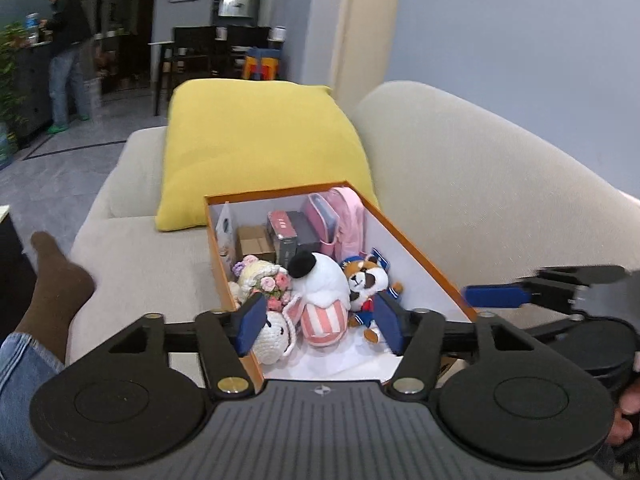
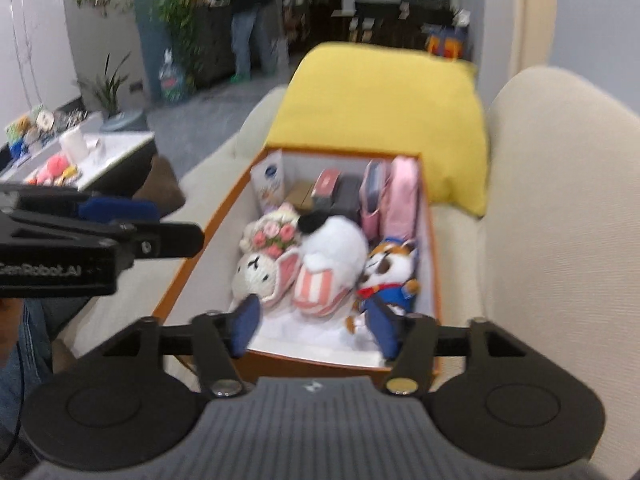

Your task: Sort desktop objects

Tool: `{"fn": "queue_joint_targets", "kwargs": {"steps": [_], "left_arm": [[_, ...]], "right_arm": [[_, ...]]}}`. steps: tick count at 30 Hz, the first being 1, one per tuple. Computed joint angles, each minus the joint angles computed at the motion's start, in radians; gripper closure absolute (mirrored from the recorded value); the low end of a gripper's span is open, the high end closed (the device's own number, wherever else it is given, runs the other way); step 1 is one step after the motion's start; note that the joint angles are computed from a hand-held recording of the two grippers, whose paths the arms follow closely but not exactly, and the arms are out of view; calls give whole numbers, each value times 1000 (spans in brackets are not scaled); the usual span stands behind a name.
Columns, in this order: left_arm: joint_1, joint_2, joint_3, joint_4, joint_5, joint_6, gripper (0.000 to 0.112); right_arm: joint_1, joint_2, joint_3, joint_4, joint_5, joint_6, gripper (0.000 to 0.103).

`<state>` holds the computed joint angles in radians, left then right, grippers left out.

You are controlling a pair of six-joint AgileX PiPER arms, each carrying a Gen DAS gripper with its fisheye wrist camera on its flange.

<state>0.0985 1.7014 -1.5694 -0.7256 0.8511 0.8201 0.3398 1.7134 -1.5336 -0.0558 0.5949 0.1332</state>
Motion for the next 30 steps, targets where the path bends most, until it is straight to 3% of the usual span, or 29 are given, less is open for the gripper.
{"fn": "queue_joint_targets", "kwargs": {"steps": [5, 10, 16, 21, 25, 30], "left_arm": [[-26, -86, 134, 1, -171, -12, 30], [-27, -66, 121, 48, -158, -124, 30], [-67, -51, 156, 192, -244, -257, 30], [-99, -30, 152, 311, -270, -328, 30], [-127, -10, 142, 419, -256, -407, 30], [-147, 1, 141, 450, -244, -411, 30]], "right_arm": [[15, -90, 125, -176, -107, 216, 18], [33, -108, 179, -285, -145, 371, 14], [61, -84, 206, -407, -172, 465, 10], [20, -47, 175, -276, -151, 391, 8], [-47, -43, 191, -38, -191, 233, 8], [-54, -33, 198, -25, -212, 227, 8]]}}
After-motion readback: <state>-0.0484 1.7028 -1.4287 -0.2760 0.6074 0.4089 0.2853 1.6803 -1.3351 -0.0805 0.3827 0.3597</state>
